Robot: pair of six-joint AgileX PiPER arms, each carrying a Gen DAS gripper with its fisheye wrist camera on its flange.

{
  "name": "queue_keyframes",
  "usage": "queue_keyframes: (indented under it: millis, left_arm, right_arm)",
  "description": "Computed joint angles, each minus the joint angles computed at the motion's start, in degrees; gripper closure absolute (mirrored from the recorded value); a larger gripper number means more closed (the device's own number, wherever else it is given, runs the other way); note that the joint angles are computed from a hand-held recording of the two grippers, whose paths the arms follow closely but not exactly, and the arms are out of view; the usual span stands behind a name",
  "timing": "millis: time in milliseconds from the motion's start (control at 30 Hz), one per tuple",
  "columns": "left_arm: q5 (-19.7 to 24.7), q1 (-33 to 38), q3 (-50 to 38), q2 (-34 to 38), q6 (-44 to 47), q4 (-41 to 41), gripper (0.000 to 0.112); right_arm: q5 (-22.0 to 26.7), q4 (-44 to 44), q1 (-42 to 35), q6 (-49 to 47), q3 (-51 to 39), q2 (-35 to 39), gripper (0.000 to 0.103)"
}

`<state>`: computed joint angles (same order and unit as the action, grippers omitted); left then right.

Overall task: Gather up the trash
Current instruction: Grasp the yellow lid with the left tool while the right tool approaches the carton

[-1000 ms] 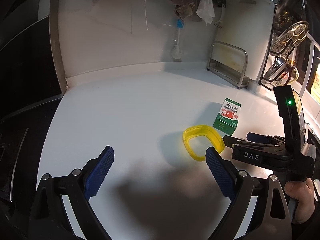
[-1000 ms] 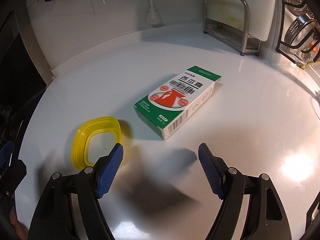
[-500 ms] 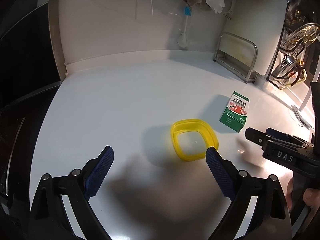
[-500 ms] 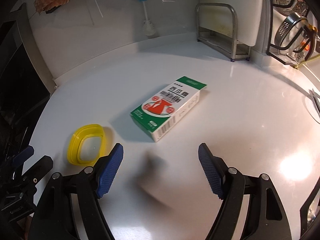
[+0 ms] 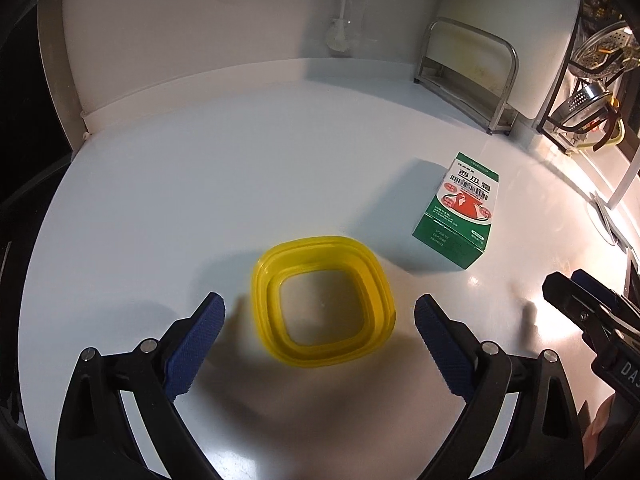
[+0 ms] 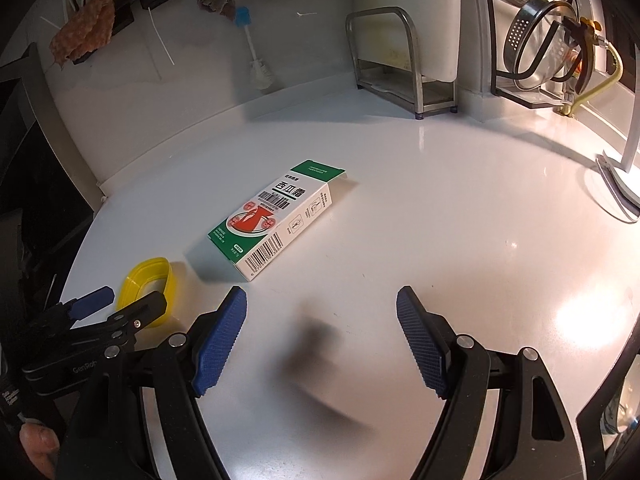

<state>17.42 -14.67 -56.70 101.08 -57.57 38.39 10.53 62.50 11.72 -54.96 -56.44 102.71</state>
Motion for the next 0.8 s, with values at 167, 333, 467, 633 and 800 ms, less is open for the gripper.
queue_keyframes:
  millis: [167, 333, 467, 633, 800]
  left_arm:
    - [1.1, 0.6, -2.4, 2.3, 3.3, -3.5, 0.024]
    - [2.1, 0.0, -3.4, 3.0, 4.3, -3.3, 0.041]
    - [0.3, 0.9, -2.2, 2.1, 5.4, -4.5, 0.043]
    - [-0.9, 0.5, 0.9, -0.7, -6.2, 8.4, 0.043]
    - [-1.7, 2.0, 4.3, -5.3, -17.0, 21.4, 0.043]
  right_arm:
    - [-0.1, 5.5, -0.5, -5.4, 0.9, -0.8, 0.029]
    - [-0.6, 4.4, -0.2, -3.6, 0.7, -1.0, 0.029]
    - [-1.4, -1.3, 0.9, 2.4, 0.3, -0.7, 0.029]
    - [-2.6, -10.0, 2.8, 12.1, -0.3, -0.1, 0.029]
    - [-3.7, -25.6, 5.5, 29.8, -1.7, 0.5, 0.029]
